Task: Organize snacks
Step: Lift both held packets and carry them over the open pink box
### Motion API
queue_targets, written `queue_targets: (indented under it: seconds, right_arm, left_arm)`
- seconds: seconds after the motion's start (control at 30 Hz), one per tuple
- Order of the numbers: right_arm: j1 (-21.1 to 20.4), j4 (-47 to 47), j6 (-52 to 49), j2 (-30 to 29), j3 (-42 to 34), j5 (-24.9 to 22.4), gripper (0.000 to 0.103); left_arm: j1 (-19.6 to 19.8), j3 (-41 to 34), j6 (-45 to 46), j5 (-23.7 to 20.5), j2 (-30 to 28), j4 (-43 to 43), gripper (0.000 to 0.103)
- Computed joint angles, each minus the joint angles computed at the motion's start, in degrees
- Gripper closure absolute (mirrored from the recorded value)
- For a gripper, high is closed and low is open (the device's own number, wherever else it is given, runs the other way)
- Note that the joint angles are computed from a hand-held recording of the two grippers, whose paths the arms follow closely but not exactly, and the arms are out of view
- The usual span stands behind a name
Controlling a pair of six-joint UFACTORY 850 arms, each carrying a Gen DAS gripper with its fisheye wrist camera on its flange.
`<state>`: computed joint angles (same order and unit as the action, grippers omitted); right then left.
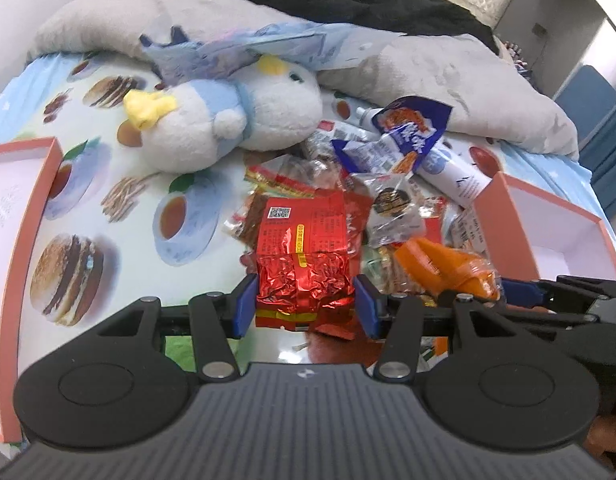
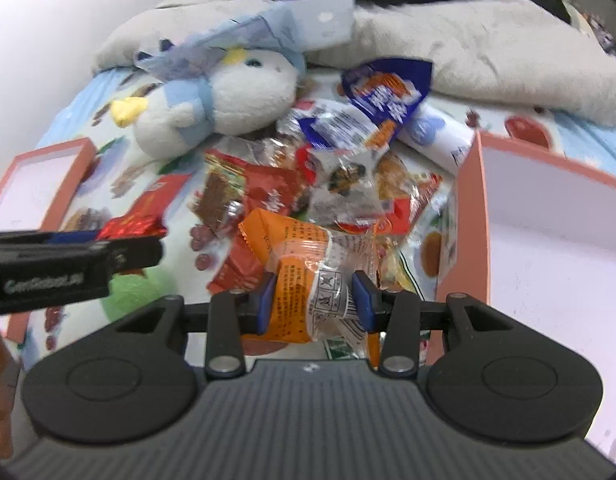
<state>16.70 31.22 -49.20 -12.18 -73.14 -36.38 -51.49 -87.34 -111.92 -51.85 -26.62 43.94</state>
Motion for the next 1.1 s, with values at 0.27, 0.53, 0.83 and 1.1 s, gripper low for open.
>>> queue_targets:
  seconds: [0.27,0.53,0.83,1.1]
  right_arm:
    - [-1.5,5.0,-4.9,3.0,2.8,0.7,0.059]
    - [-4.6,13.7,-11.2,10.0,10.6,2.0,0.059]
    - [-8.5,21.1,-17.8,17.5,17.1,2.0,0.059]
    - [-11.1,23.1,-18.8,19.4,17.3,0.5,0.059]
  left_arm:
    - [-2.1,-0.2,-2.7,-3.0,-0.2,4.5,0.046]
    - [-7.1,0.1,-9.3,-6.7,0.1,7.6,0.046]
    - [-11.2,-3.6,-10.5,-10.6,-1.2,7.6,0.046]
    - [-12.4,-7.4,-9.1,-13.1,-2.4,9.0,0.046]
